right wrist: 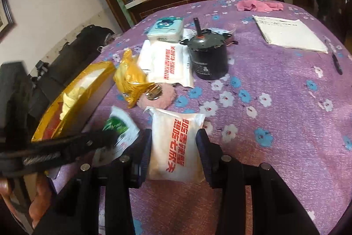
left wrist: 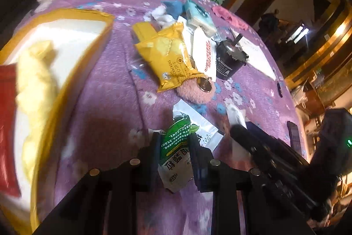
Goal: Organize soft objects
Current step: 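Lower the green packet into the box while the right tool drops the white red-print bag in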
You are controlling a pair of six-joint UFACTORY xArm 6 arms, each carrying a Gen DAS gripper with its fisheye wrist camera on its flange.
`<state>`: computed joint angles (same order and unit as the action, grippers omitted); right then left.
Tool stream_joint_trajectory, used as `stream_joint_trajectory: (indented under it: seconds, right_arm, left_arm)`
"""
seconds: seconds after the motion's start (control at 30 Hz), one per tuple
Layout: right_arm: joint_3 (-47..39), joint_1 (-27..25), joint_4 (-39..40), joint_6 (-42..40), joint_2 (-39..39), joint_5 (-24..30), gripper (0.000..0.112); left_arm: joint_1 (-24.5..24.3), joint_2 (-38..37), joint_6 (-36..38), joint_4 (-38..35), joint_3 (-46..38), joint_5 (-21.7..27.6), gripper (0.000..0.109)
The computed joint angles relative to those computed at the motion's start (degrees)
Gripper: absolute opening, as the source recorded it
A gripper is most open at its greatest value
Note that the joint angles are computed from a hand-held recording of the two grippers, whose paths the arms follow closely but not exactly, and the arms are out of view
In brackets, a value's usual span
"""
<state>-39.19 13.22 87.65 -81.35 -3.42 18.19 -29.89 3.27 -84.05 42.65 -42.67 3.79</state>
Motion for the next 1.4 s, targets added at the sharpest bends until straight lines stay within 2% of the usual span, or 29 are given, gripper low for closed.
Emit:
stream_joint_trajectory:
  seconds: [0.13, 0.23, 0.3, 0.47, 0.53, 0.63, 0.77, 0.83, 0.87, 0.93, 1.07, 1.13, 1.23, 1.3, 1.37, 1.4]
  right_arm:
    - [0.4, 0.2, 2.8, -3.8, -1.0, 0.5, 0.04]
    - [1.0, 0.7, 3.8, -5.5, -1.7, 0.4, 0.04]
    - [1.4, 2.7, 5.6, -8.9, -2.2, -2.7, 0.04]
    - [1.4, 6.5, 7.6, -10.9, -2.1, -8.4, 0.039]
    - [2.7, 6.3, 5.4, -8.7, -4.1, -5.0, 0.04]
    - [3.9, 7.8, 2.0, -6.1, -7.6, -1.1, 0.04]
    - [1.4, 11.5, -2.9, -1.3, -7.8, 2.8, 0.04]
    - [-1.7, 14.0, -7.1, 3.2, -5.6, 3.2, 0.04]
    - [-3.2, 15.5, -8.8, 4.9, -4.3, 2.8, 0.04]
    - [-7.3, 18.3, -12.2, 8.2, -0.5, 0.7, 0.04]
    - [-17.6, 20.2, -23.4, 21.1, 9.1, 0.2, 0.04]
    - [-22.7, 20.5, -28.9, 28.3, 14.0, 0.1, 0.04]
    - [-27.8, 21.4, -38.5, 38.3, 20.9, -4.7, 0.043]
    - [-29.7, 22.1, -36.2, 35.3, 24.3, -7.7, 0.047]
    - [-29.9, 22.6, -34.1, 32.4, 25.6, -9.5, 0.052]
    - [-29.3, 23.1, -34.4, 31.8, 25.2, -10.7, 0.055]
  left_arm:
    - [0.3, -4.9, -9.5, 7.3, 2.9, -0.1, 0.026]
    - [0.1, -10.5, -12.4, 10.3, 5.8, 1.0, 0.026]
    - [-0.1, -15.4, -13.8, 12.1, 8.2, 3.5, 0.026]
    - [0.4, -30.0, -5.8, 3.3, 17.7, 9.7, 0.026]
    - [1.0, -36.5, -6.8, 3.8, 21.8, 12.4, 0.026]
    - [2.8, -42.0, -6.4, 2.4, 26.0, 14.4, 0.026]
    - [6.0, -42.1, -6.4, 1.8, 28.0, 15.9, 0.026]
    - [7.3, -41.3, -4.9, 0.6, 28.9, 14.1, 0.026]
    - [8.1, -40.6, -3.1, -0.5, 29.2, 12.8, 0.026]
    - [9.0, -38.4, -1.4, -1.7, 28.5, 13.3, 0.026]
    - [10.5, -33.4, 0.3, -2.1, 26.7, 12.0, 0.026]
    - [10.8, -30.1, -1.3, 0.0, 25.0, 12.0, 0.027]
    - [11.7, -27.0, -4.3, 4.8, 23.4, 10.1, 0.028]
    - [11.5, -25.1, -3.9, 6.4, 21.9, 10.3, 0.029]
    - [11.6, -23.7, -2.2, 6.8, 21.3, 8.9, 0.039]
    - [12.1, -23.3, -1.9, 7.5, 21.3, 7.3, 0.048]
